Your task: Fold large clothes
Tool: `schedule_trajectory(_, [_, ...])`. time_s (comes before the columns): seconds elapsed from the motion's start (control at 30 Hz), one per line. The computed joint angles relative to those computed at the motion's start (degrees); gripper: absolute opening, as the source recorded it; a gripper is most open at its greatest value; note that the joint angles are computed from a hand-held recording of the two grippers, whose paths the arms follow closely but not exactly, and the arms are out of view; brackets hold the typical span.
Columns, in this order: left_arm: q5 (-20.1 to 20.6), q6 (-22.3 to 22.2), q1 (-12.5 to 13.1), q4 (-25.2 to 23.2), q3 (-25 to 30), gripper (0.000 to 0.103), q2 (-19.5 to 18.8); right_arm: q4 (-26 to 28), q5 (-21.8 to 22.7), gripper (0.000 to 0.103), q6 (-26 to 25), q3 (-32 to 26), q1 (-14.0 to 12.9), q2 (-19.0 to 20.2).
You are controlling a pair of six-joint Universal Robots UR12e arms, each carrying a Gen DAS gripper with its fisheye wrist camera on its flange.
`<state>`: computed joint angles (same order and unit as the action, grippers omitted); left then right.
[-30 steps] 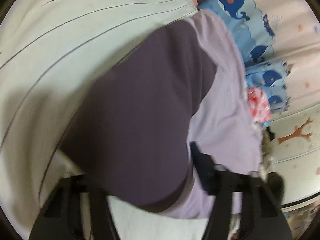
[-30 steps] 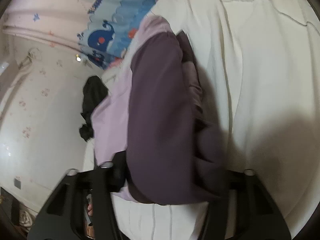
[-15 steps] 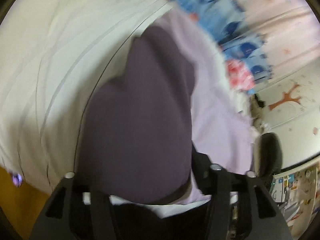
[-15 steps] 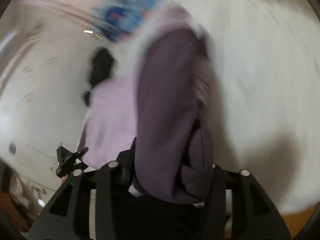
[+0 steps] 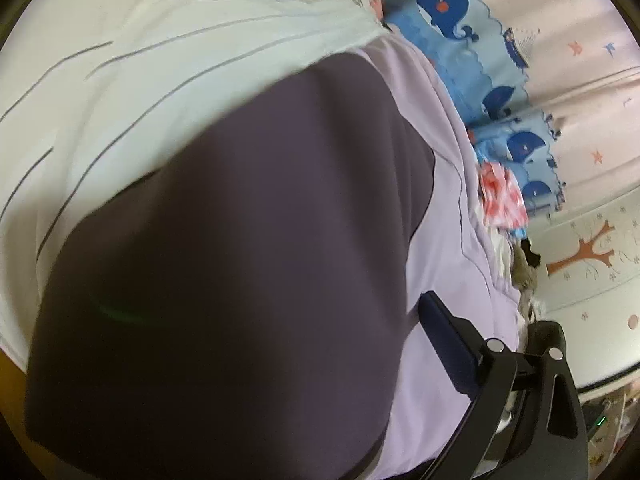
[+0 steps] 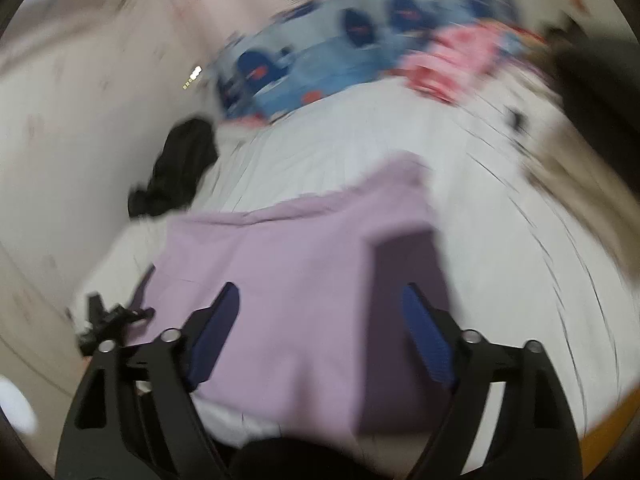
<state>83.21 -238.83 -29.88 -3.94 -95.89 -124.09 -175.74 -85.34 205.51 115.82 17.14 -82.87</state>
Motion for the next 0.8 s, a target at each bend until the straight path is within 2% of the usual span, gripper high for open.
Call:
schedule_trajectory(0.07, [3.04, 0.98, -0.74, -0.86, 0.27, 0.094, 0.05, 6.45, -2.47, 0.082, -3.38, -8.54, 1.78, 5.98])
schedule_trajectory(0.27, [6.71, 2.40, -1.37, 0.43, 0.13, 0.094, -0.08, 20.00, -10.36, 0.082, -2.93, -29.99, 4.11, 21.89])
schedule_trajectory(0.33, [8.14, 3.35, -1.72, 1.38, 0.33, 0.093, -0.28, 25.30, -10.99, 0.082, -1.22, -35.19, 4.34, 26.60])
schedule_trajectory(0.37, [9.04, 4.25, -2.01, 1.74, 0.71, 0.093, -0.45, 30.43, -12.29, 0.086, -1.28, -38.49, 4.58, 29.49])
schedule_trajectory(0.4, [9.69, 5.78, -2.22, 2.66, 0.78, 0.092, -0.55, 34.50, -13.24, 0.089, -2.21, -40.76, 4.87, 31.41])
schedule_trajectory(0.43, [10.47, 7.20, -2.51, 2.99, 1.02, 0.090, -0.64, 36.18, -15.22, 0.089, -3.52, -42.14, 5.39, 32.76])
schedule_trajectory(0.5, [12.26, 9.42, -3.11, 2.25, 1.44, 0.090, -0.57, 37.30, -18.15, 0.090, -4.51, -43.31, 6.18, 33.47])
schedule_trajectory(0.63, [11.29, 8.67, -2.69, 2.64, 1.39, 0.090, -0.63, 36.66, -13.53, 0.090, -4.78, -41.41, 5.07, 31.34])
schedule_trajectory(0.77, [11.54, 8.54, -2.74, 2.87, 1.33, 0.090, -0.60, 25.79, -13.62, 0.090, -8.48, -32.47, 6.61, 25.16])
schedule_trajectory(0.8, [11.89, 8.51, -2.83, 2.37, 1.63, 0.090, -0.65, 24.65, -14.27, 0.092, -9.59, -31.06, 7.36, 24.45])
